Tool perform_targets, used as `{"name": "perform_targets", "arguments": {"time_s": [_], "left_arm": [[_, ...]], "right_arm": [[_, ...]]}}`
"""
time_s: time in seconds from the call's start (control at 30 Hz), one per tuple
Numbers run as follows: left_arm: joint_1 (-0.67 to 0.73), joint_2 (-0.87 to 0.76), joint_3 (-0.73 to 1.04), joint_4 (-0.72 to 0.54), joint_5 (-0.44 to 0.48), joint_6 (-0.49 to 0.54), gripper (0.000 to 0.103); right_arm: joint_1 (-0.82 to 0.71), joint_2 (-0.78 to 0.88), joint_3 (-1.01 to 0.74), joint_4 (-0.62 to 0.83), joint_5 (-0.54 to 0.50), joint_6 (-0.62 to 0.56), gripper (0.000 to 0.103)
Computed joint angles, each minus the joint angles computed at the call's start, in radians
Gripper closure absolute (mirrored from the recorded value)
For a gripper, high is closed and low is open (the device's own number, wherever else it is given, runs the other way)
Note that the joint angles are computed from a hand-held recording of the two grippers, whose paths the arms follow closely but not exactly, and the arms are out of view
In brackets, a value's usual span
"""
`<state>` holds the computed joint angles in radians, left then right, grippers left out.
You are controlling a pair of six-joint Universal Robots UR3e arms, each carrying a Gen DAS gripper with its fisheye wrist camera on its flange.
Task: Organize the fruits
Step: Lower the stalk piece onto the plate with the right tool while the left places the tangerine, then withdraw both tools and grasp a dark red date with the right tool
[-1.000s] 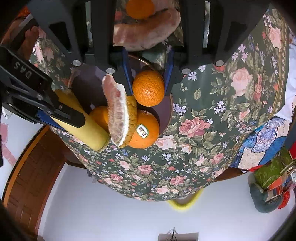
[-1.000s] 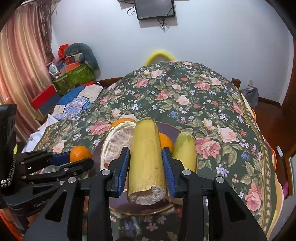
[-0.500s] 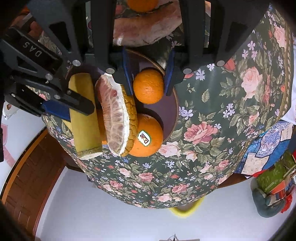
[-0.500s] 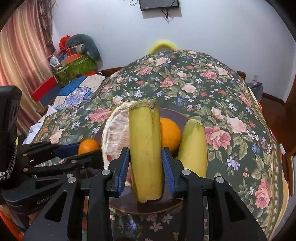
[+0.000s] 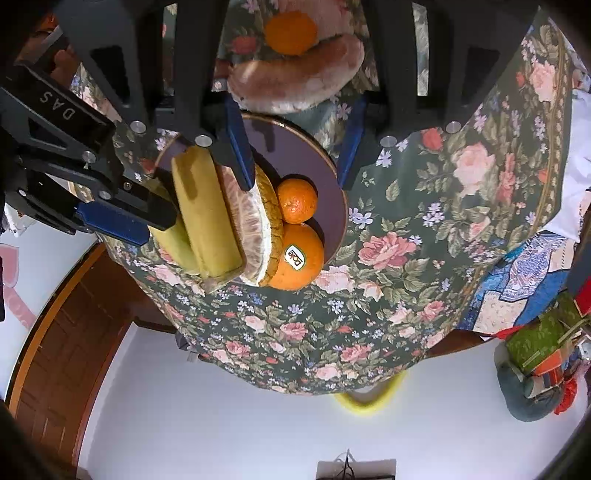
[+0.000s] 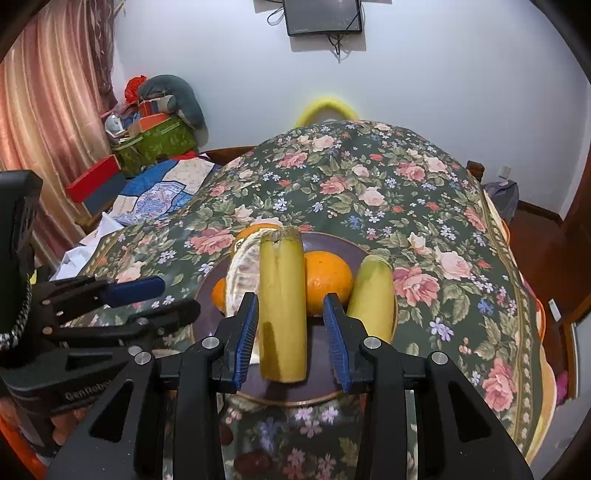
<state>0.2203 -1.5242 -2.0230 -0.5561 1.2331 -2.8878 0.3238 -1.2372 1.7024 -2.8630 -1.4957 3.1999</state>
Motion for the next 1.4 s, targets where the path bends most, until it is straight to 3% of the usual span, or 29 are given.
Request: {"name": "perform_targets", "arguments": {"time_s": [0.37,0.63,0.77,0.87,1.4], "left_arm": [[0.066,0.278,-0.11,-0.147,-0.037,0.051,0.057],[0.126,0.478,-0.184,-0.277,-0.057,0.11,0.047],[0.159,0.559,-0.225,-0.318,-0.064,0.139,0.037],[0.197,0.618,-0.258,-0.362,-0.082,0.179,0.037],[0.268,0.635,-0.404,-0.356,-0.081,0.257,0.037]], "right_arm": [[0.015,-0.151,0.133,-0.004,-0.015,0.006,0.066],[0.045,-0.221,0.228,-0.032,-0.045,0.004,0.054],[0.051,-0.227,0.266,-0.039,-0.027,-0.002,0.053],[0.064,-0.224,0.284,-0.037,-0.029,-0.012,0.052],[0.116,-0.078,0.247,-0.012,-0.011,-0.047,0.053]]}}
